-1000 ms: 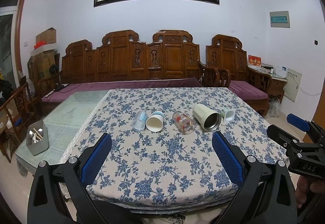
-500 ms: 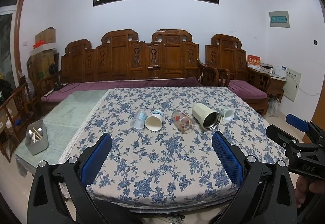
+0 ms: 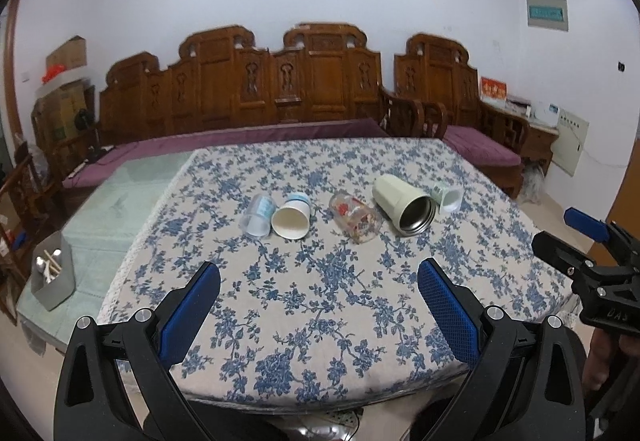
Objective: Flip cup upside down
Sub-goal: 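Move the left tool to the clear red-printed glass cup and grasp it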
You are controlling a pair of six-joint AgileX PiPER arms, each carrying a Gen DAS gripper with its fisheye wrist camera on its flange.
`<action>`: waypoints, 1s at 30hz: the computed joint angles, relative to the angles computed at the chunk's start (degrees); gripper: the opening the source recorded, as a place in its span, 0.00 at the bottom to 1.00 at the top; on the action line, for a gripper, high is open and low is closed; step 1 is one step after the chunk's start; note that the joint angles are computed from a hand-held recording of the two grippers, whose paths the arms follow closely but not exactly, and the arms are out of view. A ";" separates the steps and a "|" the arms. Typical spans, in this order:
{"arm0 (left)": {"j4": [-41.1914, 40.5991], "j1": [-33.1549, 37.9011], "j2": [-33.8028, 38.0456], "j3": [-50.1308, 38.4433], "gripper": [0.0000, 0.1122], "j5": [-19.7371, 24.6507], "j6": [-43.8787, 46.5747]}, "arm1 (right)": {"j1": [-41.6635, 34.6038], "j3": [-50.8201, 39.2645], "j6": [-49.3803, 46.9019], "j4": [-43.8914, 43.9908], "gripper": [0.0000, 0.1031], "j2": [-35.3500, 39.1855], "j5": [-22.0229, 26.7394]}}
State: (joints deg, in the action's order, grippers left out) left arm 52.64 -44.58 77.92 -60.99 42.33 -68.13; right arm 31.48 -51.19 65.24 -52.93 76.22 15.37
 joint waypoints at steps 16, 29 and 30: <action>-34.83 17.44 25.44 -25.81 0.85 -5.72 39.81 | -14.73 -18.05 -67.33 63.27 0.81 25.07 0.32; -47.06 21.67 55.79 -69.50 0.78 12.10 53.77 | -16.80 -31.75 -72.36 67.15 0.81 38.04 6.70; -48.19 22.10 59.05 -75.23 0.75 15.21 54.43 | -16.79 -32.32 -72.42 67.18 0.81 38.65 6.90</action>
State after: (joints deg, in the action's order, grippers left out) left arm 4.45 -22.48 136.97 -136.22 57.54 -13.70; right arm 14.69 -83.50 -7.18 14.25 114.87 22.28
